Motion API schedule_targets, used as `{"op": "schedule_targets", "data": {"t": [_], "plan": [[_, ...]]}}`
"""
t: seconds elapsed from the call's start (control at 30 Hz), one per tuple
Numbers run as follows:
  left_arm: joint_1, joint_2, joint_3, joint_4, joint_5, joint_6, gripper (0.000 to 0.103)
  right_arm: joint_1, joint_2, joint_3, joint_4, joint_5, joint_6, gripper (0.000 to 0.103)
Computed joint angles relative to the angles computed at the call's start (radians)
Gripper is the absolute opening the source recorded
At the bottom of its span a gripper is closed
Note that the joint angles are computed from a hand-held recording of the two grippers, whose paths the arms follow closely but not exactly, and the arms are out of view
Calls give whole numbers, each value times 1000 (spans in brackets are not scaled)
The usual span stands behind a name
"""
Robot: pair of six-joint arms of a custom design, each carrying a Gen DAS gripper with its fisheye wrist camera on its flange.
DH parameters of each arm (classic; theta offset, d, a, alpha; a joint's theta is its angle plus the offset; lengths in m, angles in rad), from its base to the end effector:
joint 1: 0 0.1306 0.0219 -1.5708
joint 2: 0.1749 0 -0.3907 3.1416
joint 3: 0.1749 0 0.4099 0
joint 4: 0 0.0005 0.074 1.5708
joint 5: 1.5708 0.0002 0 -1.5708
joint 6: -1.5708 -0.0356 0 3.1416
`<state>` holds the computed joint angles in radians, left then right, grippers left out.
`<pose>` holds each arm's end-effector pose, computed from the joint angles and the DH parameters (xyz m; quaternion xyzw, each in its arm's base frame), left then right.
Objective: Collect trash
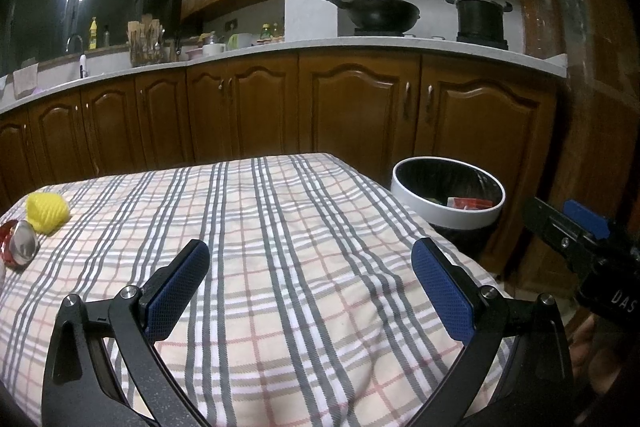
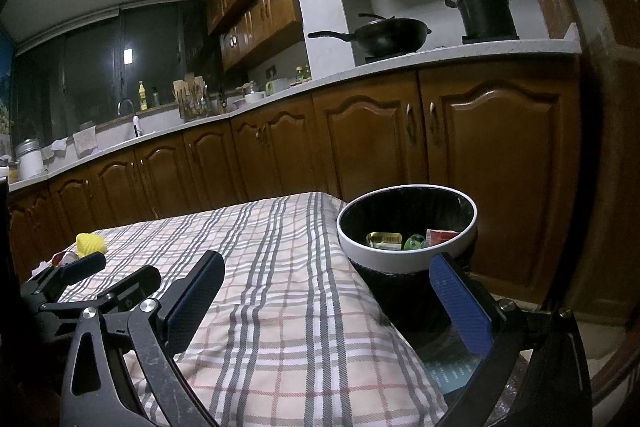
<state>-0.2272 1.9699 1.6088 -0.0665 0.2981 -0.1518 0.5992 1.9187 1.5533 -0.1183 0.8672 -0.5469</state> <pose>0.6949 -0.1719 0.2689 0.2356 0.8017 -0.1450 0.5299 0.5818 0.3638 0.2773 0.1969 0.7821 -0.0477 0.5893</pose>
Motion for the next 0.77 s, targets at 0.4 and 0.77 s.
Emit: {"op": "schedule_targets", "data": {"t": [0.4, 0.77], "plan": [[-4, 6, 34, -32, 0, 13, 103, -22, 9, 25, -25, -46, -8, 103], [8, 44, 103, -115, -21, 11, 103, -45, 19, 53, -87, -84, -46, 103]]}}
